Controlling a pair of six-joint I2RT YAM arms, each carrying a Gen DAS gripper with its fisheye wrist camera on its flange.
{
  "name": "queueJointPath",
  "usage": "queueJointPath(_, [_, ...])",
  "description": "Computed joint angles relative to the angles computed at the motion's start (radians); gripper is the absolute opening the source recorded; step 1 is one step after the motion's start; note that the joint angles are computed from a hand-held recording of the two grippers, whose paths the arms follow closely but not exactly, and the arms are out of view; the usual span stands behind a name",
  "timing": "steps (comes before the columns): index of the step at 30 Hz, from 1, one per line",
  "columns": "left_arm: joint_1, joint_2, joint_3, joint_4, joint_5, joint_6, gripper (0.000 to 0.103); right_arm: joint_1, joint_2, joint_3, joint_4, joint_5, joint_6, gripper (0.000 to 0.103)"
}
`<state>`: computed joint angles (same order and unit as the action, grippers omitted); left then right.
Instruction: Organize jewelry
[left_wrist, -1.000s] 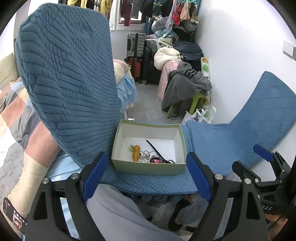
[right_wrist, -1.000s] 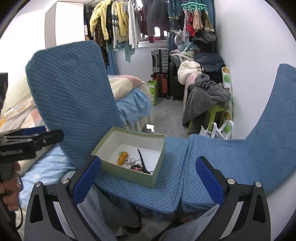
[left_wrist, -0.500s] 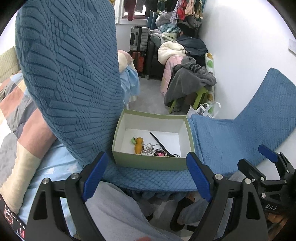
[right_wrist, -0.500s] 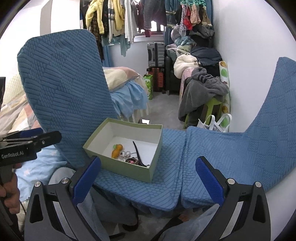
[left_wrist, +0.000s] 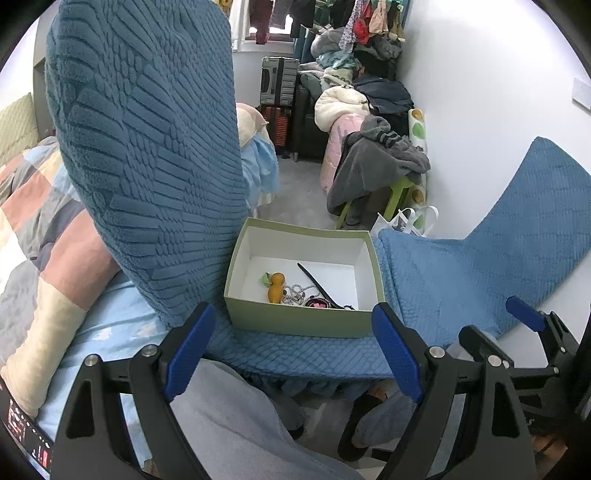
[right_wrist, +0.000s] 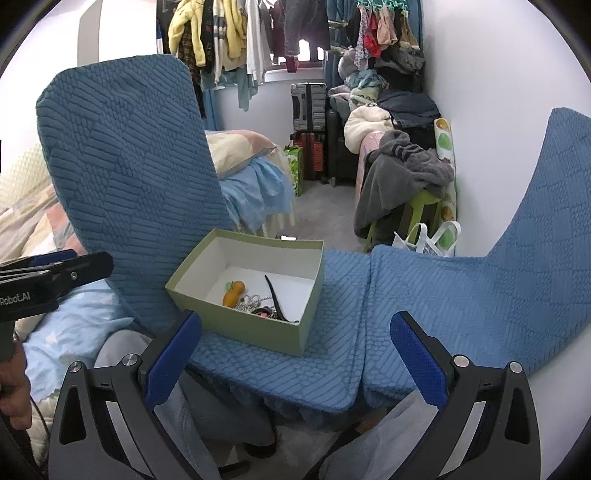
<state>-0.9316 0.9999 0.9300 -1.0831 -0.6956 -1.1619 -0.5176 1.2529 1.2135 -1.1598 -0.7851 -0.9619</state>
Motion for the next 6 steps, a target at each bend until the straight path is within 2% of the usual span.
queueJointPath(6, [-0.027, 0.006, 0.007, -0.029, -0.012, -0.031, 0.086, -0.036, -0.009, 0.001, -0.028, -0.015, -0.025, 0.103])
